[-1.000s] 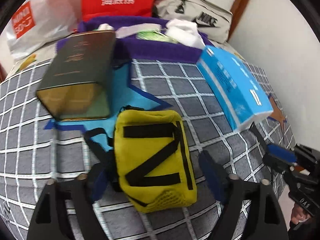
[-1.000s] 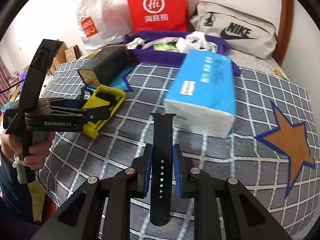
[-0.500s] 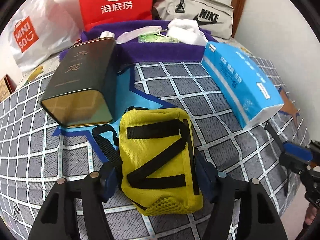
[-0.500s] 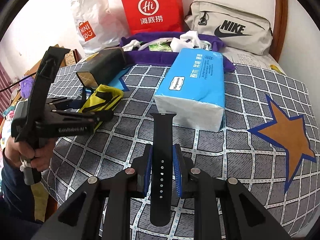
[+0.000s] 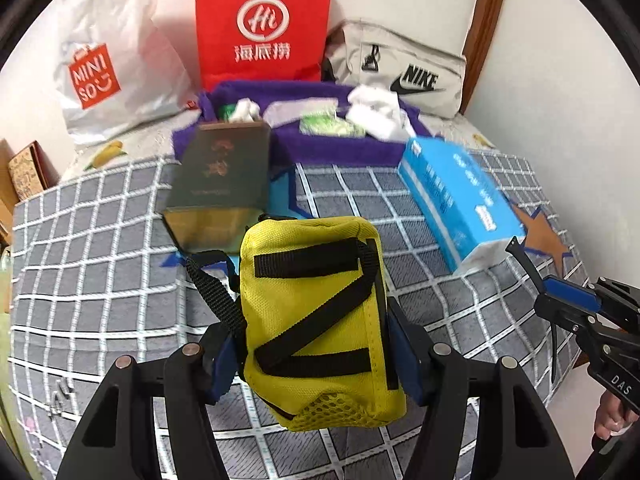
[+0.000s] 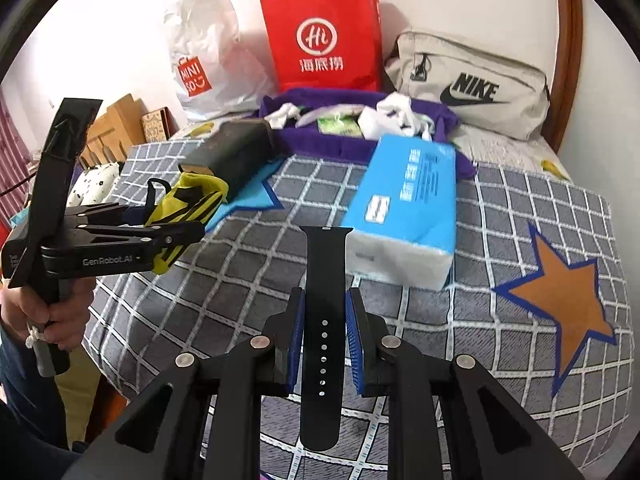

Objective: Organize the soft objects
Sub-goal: 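Lift the yellow pouch and black watch strap toward the purple towel with both tools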

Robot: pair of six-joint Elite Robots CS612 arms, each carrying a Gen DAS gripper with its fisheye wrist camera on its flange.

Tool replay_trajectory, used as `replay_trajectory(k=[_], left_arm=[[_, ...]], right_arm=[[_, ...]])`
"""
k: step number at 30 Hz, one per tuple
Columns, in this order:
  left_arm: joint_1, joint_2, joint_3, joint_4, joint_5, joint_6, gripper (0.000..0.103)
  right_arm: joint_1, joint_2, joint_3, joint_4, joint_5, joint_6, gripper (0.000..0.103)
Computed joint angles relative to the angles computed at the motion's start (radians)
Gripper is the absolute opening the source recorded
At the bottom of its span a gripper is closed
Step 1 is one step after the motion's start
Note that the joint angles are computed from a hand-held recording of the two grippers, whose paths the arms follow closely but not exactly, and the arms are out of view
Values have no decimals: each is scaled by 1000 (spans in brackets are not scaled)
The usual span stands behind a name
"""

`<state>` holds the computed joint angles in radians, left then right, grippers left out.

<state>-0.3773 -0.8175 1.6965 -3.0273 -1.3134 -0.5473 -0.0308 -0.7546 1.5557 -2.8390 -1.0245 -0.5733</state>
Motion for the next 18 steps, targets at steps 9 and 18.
replay_trajectory(k=[9,18], left_arm=[[10,-36,9,-22,45,-22,62],[21,-37,-12,-35,67,-6,61]], right_arm=[[3,-6,-42,-8,18,44,21],[15,24,-124,36,13,85,21]])
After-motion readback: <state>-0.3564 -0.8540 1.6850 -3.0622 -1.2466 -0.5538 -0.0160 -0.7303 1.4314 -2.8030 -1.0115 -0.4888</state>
